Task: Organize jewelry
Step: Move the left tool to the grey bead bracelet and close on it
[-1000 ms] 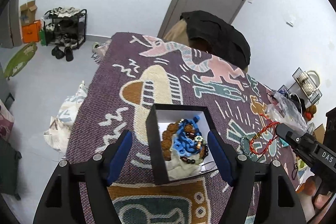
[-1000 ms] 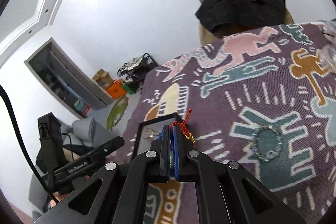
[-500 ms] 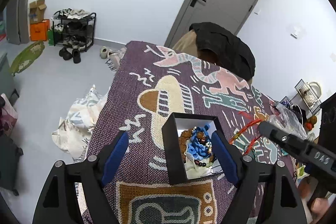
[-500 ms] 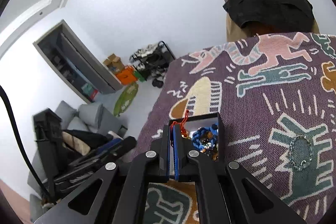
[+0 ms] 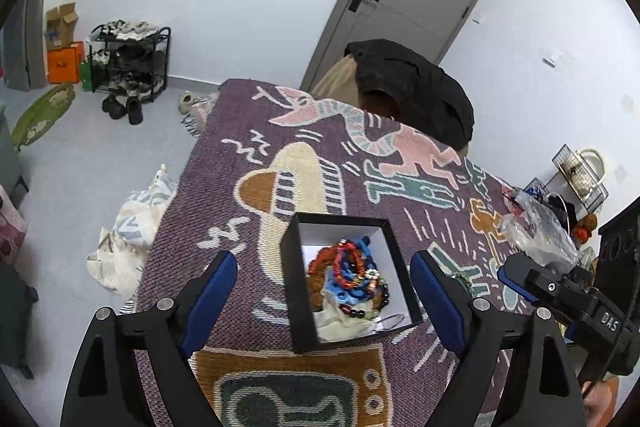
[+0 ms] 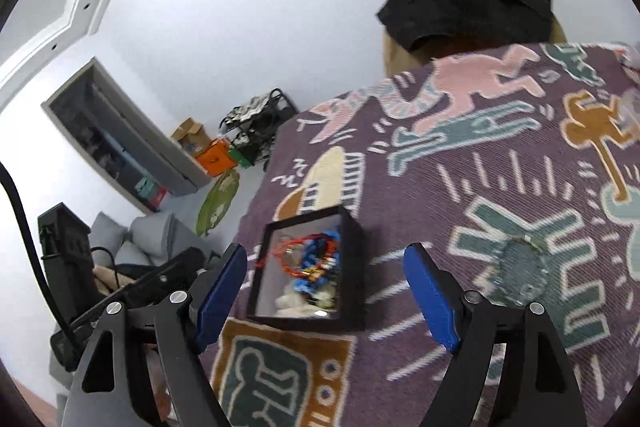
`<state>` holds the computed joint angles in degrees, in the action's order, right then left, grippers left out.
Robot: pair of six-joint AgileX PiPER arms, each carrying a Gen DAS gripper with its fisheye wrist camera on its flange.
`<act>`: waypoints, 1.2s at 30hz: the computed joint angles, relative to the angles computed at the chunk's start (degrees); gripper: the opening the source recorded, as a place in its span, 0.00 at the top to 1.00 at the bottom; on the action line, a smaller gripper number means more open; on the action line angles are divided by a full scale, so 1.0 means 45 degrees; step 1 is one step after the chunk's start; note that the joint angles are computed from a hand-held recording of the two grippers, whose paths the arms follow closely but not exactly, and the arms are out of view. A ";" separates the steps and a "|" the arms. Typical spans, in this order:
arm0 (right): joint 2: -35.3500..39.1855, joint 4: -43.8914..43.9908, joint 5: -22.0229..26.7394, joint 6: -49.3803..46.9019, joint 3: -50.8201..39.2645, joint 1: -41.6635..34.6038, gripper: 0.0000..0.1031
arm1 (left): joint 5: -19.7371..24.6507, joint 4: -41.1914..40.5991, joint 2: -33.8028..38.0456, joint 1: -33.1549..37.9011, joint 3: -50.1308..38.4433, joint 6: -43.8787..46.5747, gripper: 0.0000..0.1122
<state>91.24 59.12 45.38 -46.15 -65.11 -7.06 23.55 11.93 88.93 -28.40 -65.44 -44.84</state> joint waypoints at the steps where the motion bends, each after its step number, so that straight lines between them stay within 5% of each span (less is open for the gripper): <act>1: 0.0021 0.0015 0.0070 -0.0021 0.0042 -0.0184 0.22 | 0.0072 0.0021 0.0094 -0.0109 -0.0124 0.0011 0.21; 30: 0.1084 0.0798 0.1706 -0.2150 0.0749 -0.5536 0.22 | 0.1975 0.0133 0.3591 -0.2978 -0.4591 0.0874 0.21; 36: 0.1701 0.0974 0.2015 -0.2368 0.0450 -0.6531 0.22 | 0.2577 -0.0425 0.4860 -0.3303 -0.6195 0.1597 0.28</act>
